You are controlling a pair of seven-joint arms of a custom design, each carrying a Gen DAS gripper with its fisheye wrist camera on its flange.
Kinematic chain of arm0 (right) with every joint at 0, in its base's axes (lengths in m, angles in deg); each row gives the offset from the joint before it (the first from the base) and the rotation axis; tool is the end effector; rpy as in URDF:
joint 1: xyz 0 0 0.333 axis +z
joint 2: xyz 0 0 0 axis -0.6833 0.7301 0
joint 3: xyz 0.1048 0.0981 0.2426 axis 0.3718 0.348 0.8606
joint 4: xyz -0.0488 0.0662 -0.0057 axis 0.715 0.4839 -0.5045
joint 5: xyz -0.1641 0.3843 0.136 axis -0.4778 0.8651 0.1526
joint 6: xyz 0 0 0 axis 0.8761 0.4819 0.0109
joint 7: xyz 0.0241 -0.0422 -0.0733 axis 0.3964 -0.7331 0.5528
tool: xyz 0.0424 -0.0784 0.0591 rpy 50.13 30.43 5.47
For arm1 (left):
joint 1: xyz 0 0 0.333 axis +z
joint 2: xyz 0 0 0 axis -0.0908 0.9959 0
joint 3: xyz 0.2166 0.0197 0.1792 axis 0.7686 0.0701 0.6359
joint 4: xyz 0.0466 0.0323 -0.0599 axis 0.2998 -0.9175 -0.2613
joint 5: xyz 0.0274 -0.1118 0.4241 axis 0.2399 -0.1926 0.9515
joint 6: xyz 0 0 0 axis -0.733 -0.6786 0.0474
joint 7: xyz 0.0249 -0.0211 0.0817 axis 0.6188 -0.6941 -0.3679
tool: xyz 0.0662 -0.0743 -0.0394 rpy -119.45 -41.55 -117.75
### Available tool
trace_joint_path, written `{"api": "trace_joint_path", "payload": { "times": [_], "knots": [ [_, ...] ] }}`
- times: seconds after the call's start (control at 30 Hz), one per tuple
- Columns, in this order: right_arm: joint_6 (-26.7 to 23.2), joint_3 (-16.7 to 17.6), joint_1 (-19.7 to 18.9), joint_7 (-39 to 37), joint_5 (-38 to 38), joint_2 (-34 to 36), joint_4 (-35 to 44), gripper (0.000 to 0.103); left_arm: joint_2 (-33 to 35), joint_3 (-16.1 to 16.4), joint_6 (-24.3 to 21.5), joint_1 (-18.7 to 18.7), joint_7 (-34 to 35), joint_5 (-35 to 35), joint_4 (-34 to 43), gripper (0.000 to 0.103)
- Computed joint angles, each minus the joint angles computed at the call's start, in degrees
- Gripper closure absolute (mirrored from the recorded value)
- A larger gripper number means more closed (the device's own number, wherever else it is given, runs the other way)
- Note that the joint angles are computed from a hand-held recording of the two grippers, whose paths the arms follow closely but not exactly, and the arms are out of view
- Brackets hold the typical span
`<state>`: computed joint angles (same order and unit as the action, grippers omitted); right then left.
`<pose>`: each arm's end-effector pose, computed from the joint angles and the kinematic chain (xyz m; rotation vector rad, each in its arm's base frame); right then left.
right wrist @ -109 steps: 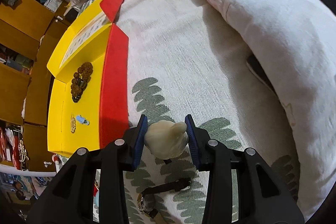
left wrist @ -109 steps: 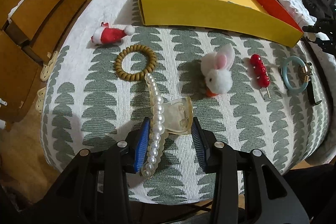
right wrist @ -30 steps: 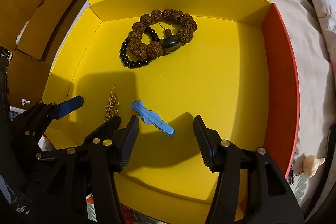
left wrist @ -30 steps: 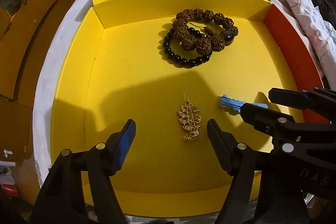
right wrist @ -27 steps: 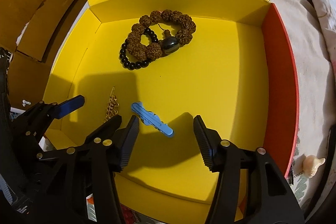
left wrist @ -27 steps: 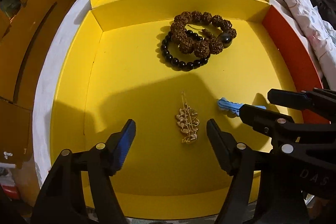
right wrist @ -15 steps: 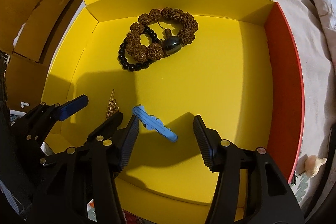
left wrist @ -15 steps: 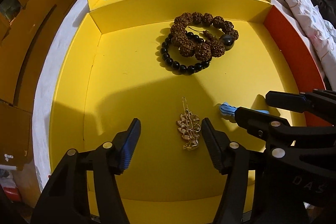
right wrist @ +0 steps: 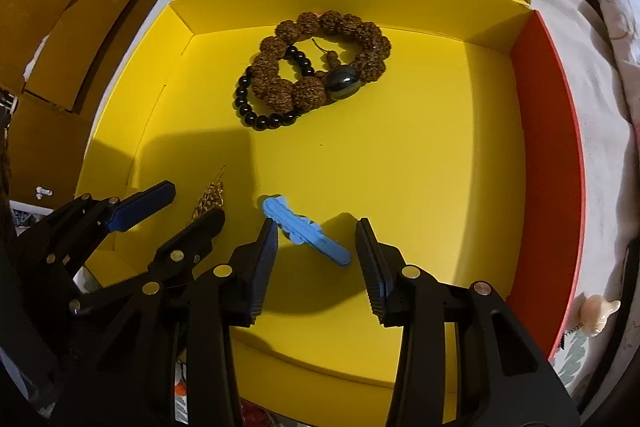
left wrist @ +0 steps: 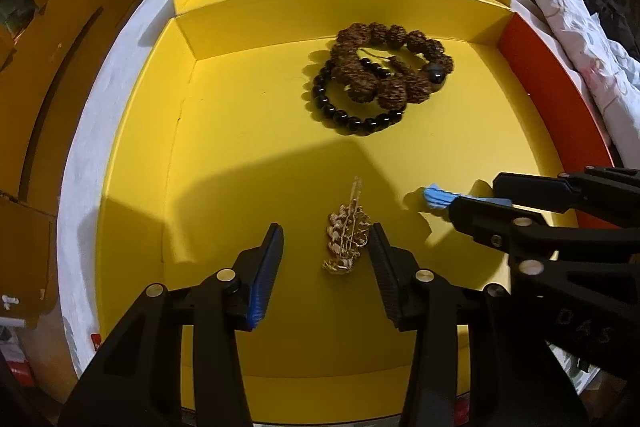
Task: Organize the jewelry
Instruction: 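Grasp the gold charm with the left gripper while the right grasps the blue hair clip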
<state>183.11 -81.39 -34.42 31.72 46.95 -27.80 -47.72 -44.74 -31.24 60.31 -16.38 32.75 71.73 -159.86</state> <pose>0.5989 0.1002 0.3446 -2.0781 1.8998 -0.0483 0.5772 -0.2408 0.3450 -1.7516 2.3245 -0.4239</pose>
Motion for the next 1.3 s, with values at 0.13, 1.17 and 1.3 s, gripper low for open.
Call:
{"api": "trace_joint_path", "payload": {
  "times": [0.13, 1.17, 1.3],
  "knots": [
    [0.07, 0.07, 0.06, 0.08, 0.01, 0.07, 0.09, 0.061, 0.62, 0.36, 0.01, 1.09, 2.51, -2.77, 0.45, 0.058],
    [4.44, 0.55, 2.30, 8.83, -15.37, -0.38, -2.22, 0.078, 1.70, 0.07, -2.72, 3.59, 9.11, -16.98, 2.66, 0.085],
    [4.06, 0.40, 1.88, 8.13, -13.61, -1.00, -2.54, 0.083, 1.64, -0.04, -2.94, 3.56, 9.67, -17.87, 2.73, 0.085]
  ]
}}
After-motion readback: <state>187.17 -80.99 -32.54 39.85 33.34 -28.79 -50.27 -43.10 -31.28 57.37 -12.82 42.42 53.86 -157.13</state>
